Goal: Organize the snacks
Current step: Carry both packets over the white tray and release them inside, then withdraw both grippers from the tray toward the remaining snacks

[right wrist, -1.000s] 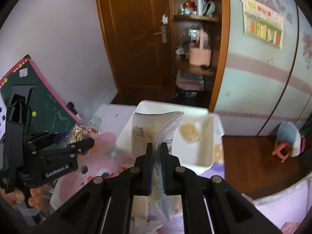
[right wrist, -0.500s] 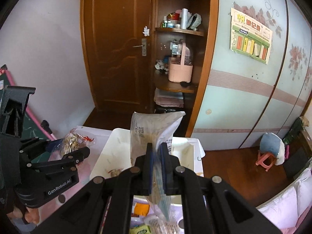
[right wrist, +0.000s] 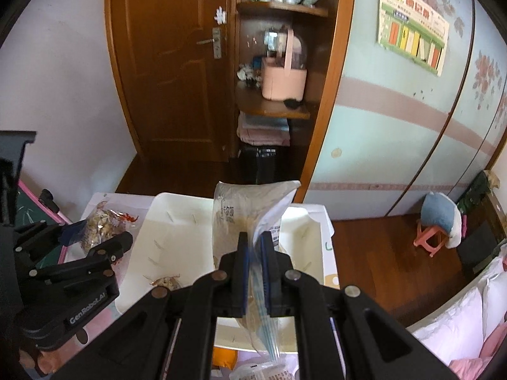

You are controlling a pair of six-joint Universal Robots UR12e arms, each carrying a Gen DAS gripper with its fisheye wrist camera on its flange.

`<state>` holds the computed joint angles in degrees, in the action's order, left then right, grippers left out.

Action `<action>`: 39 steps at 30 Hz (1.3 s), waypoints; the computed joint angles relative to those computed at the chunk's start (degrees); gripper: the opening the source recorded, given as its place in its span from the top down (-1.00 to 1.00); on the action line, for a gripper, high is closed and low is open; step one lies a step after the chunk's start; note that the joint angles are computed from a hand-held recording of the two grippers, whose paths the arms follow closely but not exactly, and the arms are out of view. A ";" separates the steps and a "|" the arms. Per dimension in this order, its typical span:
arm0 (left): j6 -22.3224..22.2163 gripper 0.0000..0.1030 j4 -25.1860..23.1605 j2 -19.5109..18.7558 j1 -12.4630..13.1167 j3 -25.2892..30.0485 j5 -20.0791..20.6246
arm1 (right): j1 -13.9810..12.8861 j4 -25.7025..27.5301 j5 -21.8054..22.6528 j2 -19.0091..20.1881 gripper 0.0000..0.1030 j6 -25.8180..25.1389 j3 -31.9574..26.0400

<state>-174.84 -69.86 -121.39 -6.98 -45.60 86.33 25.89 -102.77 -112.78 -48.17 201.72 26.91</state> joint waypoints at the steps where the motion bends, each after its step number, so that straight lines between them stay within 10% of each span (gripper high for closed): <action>1: -0.03 0.18 -0.32 -0.38 -0.02 0.39 0.16 | -0.08 0.69 0.28 0.41 0.87 0.28 -0.61; 12: 0.00 0.10 -0.32 -1.45 -0.28 0.38 0.96 | -0.90 8.03 3.38 4.40 0.77 0.93 -7.04; 16: -0.14 -0.72 2.08 -1.01 -0.46 -0.57 1.85 | -0.43 9.20 0.69 4.89 0.55 0.58 -7.90; 20: 0.22 -0.73 2.71 -0.41 -0.52 -1.35 2.10 | 0.14 7.61 -2.33 3.82 0.12 -0.25 -5.84; 39: -0.18 -0.73 4.77 4.32 -0.44 -6.78 2.28 | 0.47 3.15 0.42 -3.67 0.11 1.97 5.69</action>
<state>-175.02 -65.08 -117.07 -7.42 -52.38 88.61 26.36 -99.62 -112.36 -51.84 203.69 32.60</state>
